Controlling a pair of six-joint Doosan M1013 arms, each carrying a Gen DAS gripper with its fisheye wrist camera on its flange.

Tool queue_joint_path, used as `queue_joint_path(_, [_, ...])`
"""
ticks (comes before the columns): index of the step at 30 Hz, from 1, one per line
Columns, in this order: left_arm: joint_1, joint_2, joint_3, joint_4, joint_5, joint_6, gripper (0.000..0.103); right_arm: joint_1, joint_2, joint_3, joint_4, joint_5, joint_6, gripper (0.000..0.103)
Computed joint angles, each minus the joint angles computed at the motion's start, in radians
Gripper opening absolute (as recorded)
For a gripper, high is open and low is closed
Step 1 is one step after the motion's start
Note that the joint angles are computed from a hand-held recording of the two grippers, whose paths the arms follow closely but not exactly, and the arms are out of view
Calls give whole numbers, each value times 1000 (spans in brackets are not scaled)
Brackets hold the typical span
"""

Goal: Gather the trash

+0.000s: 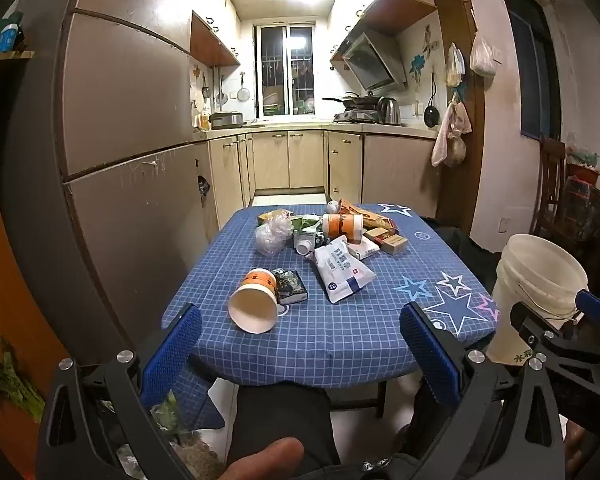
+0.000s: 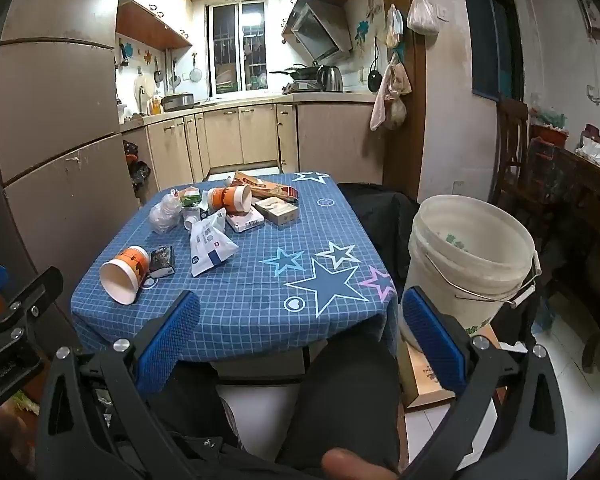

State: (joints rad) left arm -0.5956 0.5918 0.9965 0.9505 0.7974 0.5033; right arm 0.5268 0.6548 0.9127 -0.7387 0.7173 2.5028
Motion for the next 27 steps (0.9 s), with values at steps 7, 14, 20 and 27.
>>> queue_joint_path(7, [-2, 1, -1, 14, 3, -13, 99, -2, -2, 7, -11, -17, 16, 98])
queue_joint_path(14, [-2, 7, -5, 30, 16, -16, 99, 6, -14, 19, -32, -8, 30, 98])
queue_joint_path(20, [-1, 9, -6, 45, 23, -25, 99, -1, -9, 11, -20, -8, 19, 98])
queue_joint_path(27, [-1, 12, -13, 47, 37, -21, 99, -2, -10, 13, -19, -11, 19, 98])
